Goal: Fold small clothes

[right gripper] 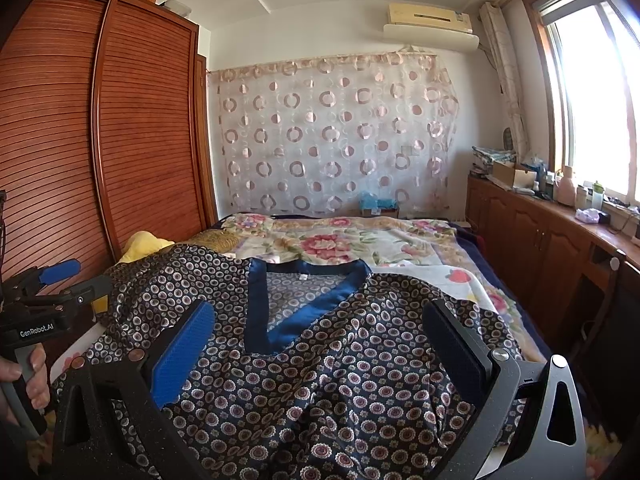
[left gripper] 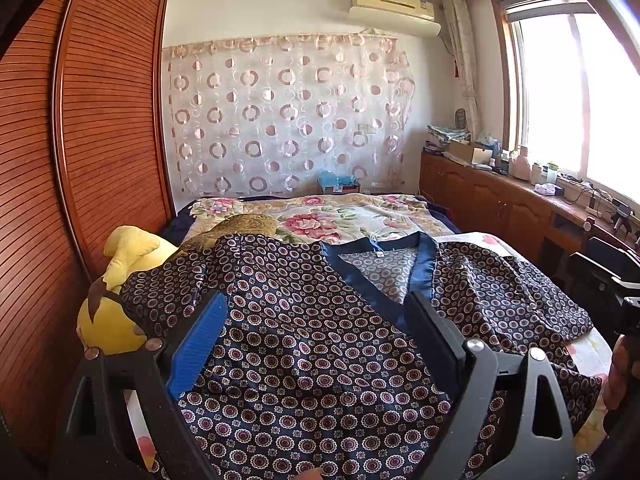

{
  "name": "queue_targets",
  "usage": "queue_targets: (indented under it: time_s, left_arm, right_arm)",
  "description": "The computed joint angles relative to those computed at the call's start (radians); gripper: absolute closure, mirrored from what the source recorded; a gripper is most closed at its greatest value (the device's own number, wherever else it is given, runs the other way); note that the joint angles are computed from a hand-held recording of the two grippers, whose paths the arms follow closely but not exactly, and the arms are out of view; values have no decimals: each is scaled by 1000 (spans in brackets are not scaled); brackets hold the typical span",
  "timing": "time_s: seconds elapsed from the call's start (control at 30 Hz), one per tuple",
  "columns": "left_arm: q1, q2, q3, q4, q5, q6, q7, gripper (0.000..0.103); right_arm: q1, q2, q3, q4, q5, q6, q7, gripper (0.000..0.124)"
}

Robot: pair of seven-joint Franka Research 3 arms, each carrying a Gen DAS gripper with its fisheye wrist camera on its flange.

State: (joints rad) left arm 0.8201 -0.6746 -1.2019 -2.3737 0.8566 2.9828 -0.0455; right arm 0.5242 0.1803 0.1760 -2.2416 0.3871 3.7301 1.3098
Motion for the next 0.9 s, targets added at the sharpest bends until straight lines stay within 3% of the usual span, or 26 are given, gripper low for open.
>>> queue_targets:
  time_s: [0.9]
  left_arm:
    - [-39, 21, 36, -1, 55, -19, -30, 12]
  right_arm:
    - [-4, -3, 1, -1, -11, -5, 16, 21]
